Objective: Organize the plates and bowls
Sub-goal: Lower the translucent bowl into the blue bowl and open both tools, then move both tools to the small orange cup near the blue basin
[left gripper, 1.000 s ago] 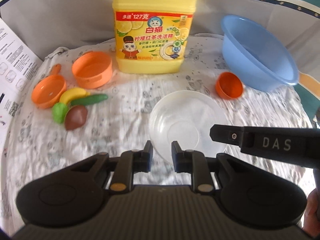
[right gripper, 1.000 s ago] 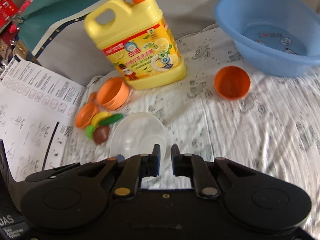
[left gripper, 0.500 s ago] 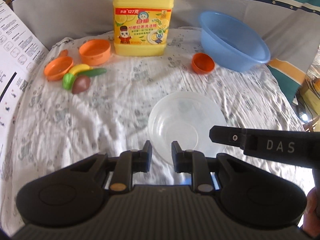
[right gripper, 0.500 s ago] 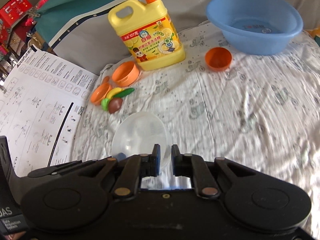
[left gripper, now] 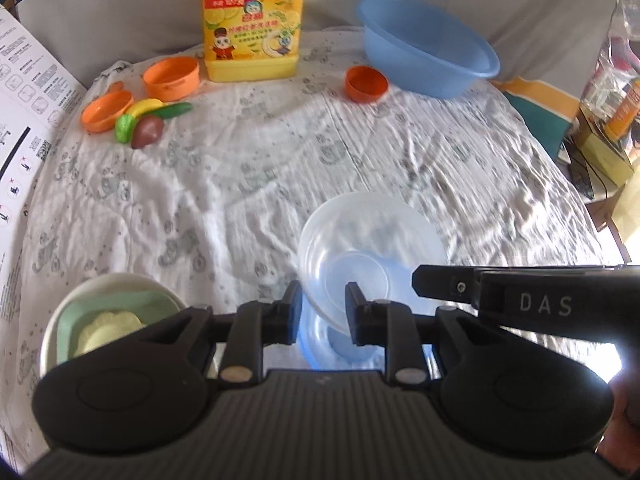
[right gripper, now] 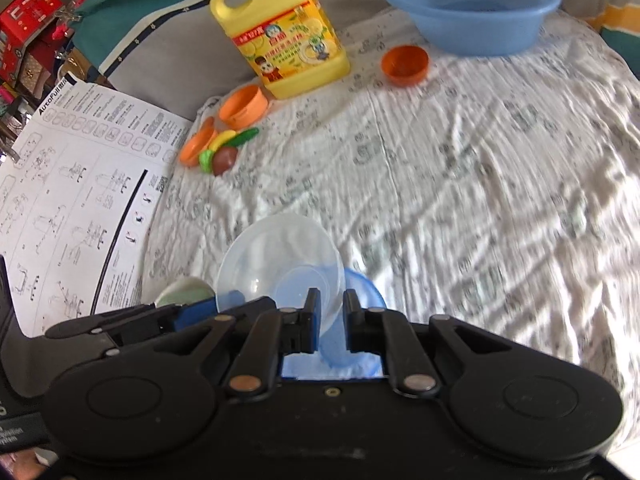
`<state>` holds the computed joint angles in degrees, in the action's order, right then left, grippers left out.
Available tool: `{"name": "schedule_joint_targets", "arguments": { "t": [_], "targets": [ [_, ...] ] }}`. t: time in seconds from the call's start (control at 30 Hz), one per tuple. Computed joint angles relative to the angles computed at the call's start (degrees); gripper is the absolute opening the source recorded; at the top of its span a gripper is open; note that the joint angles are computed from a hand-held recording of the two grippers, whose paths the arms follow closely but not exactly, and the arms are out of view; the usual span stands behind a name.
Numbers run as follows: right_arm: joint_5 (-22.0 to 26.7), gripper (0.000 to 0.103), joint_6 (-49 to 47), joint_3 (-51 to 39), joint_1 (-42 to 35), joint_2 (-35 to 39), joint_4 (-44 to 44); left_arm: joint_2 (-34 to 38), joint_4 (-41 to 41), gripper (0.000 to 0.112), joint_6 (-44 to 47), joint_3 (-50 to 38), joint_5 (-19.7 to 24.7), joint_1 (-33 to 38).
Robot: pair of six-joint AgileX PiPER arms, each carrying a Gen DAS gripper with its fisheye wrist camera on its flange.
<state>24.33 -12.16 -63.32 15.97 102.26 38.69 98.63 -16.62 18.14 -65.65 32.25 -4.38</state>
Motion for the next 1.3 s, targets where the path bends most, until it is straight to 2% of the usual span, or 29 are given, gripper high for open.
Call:
{"name": "schedule_joint_targets", "arguments": {
  "t": [0.3, 1.0, 1.1, 1.13, 1.17, 1.23, 1.27, 1.3],
  "targets": [
    [0.0, 0.013, -3.4, 4.1, -0.7, -1.6, 3.7, 0.0, -0.2, 0.023, 0.3, 2.4, 0.0, -0.7],
    [0.7, 0.015, -2.8, 4.0, -0.7, -0.1, 4.3, 2.5, 0.9, 0.025, -0.4, 1.7, -0.1, -1.3],
    [0.4, 0.017, -1.8, 4.0, -0.5, -0.4, 3.3, 2.1, 1.7, 0.031, -1.2, 1.9, -0.4, -1.3],
    [0.1, 0.020, -0.8, 4.1, -0.5, -0.6, 2.5, 1.7, 2.5, 0.037, -2.0, 2.1, -0.8, -1.4],
    [-0.5, 0.024, 0.0, 4.4, -0.5, -1.2, 1.7, 1.2, 3.4, 0.053, -2.6, 2.4, -1.1, -1.4],
    [-1.4, 0.068, -1.2, 5.1, -0.8, -2.2, 3.3, -0.5, 2.9, 0.081, -1.6, 3.4, -2.0, -1.0],
    [-2.5, 0.077, -1.1, 5.6, -0.7, -2.9, 3.4, -1.5, 3.0, 0.088, -1.5, 4.2, -2.9, -1.0],
    [-3.6, 0.086, -0.8, 6.1, -0.6, -3.3, 3.0, -2.5, 3.7, 0.090, -1.8, 4.8, -3.7, -1.2]
  ]
}}
